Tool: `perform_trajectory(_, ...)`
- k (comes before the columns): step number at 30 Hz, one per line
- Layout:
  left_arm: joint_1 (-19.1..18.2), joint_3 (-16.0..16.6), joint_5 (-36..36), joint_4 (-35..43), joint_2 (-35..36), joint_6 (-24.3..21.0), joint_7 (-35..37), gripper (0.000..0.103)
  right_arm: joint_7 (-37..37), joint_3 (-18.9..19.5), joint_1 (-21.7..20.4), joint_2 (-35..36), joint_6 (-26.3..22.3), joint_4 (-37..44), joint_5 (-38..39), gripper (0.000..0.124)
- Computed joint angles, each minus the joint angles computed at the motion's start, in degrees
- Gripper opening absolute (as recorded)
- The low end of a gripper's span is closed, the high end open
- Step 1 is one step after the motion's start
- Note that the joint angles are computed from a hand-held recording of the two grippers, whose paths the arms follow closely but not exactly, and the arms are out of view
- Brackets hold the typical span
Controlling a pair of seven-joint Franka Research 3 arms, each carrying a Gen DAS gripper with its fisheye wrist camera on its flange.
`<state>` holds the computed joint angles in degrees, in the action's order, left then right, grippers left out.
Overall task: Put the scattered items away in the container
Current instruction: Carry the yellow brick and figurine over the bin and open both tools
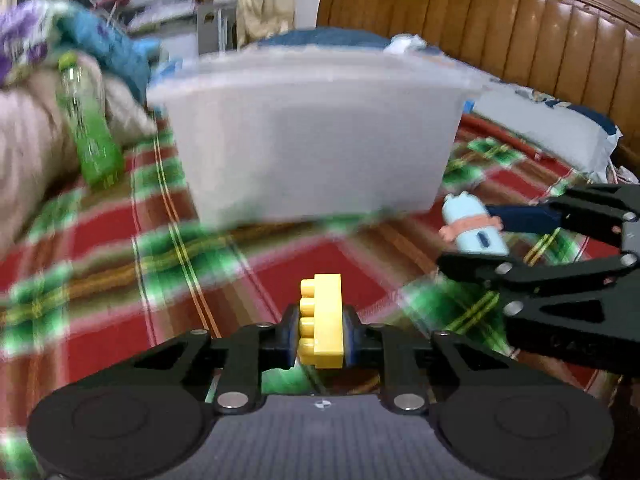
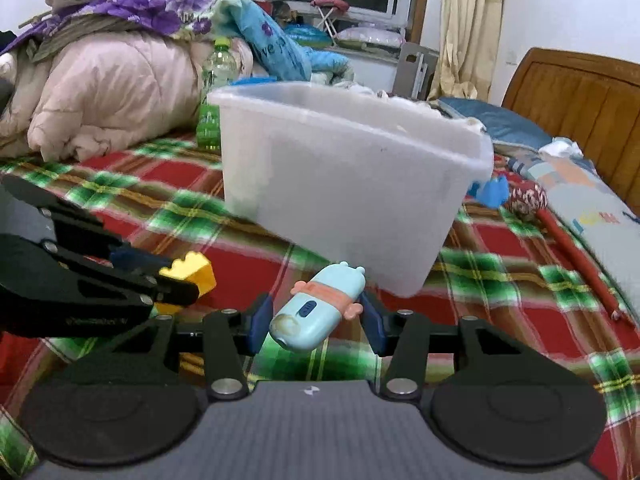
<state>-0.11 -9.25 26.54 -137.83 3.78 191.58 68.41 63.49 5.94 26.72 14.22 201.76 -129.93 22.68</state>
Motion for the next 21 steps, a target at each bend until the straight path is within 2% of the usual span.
perform_trajectory(2,7.0,-4.9,9.4,1.5,-0.8,1.2,-8.7,0.025,0.9,0.6,-0.8,-0.2,0.5,0.5,-1.0,0.052)
perform_trajectory(3,8.8,-6.0,13.2,2.6,-1.0,1.7,-12.3,0.025,1.5,1.0,-1.3,-0.4,0.9,0.6,-1.7,0.052)
perform_trajectory(7,11.3,-6.7,25.2,8.1,-1.5,2.5,-24.3,0.025,3.2,1.7,-2.5,-1.0,2.1,2.0,-4.2,0.052)
perform_trajectory(8,10.7,-6.2,25.5,9.5,-1.3,2.4,-24.9,0.025,3.4,1.7,-2.7,-1.1,2.2,2.7,-4.5,0.052)
perform_trajectory(10,6.0,-2.5,19.3,10.6,-1.2,2.3,-19.4,0.025,3.8,1.5,-2.7,-1.0,2.0,4.5,-4.7,0.052)
perform_trajectory(12,-3.3,4.0,2.5,10.2,-1.1,2.6,-4.0,0.025,2.6,0.5,-1.6,-0.4,1.7,6.7,-3.2,0.052)
perform_trajectory(13,-5.5,5.3,-2.4,10.8,-0.8,2.6,0.5,0.025,2.3,0.2,-1.4,0.0,1.5,7.9,-2.7,0.052)
perform_trajectory(15,-5.3,4.8,-4.7,13.4,0.7,1.8,2.5,0.025,2.4,0.0,-1.5,1.0,0.7,10.3,-2.3,0.052)
perform_trajectory(17,-7.8,6.8,-8.1,16.0,2.3,0.1,4.7,0.025,0.6,-1.6,0.0,2.5,-0.6,13.4,-0.4,0.052)
perform_trajectory(18,-7.6,6.8,-9.0,17.5,3.3,-0.8,4.6,0.025,0.1,-2.2,0.4,3.2,-0.9,14.6,0.2,0.052)
perform_trajectory(20,-4.1,3.4,-9.3,20.2,5.3,-2.6,3.5,0.025,0.2,-2.5,0.2,4.7,-2.3,17.3,1.2,0.052)
perform_trajectory(21,-4.5,3.9,-9.2,21.4,6.3,-3.4,3.1,0.025,1.3,-1.5,-1.1,5.4,-3.5,18.5,0.6,0.052)
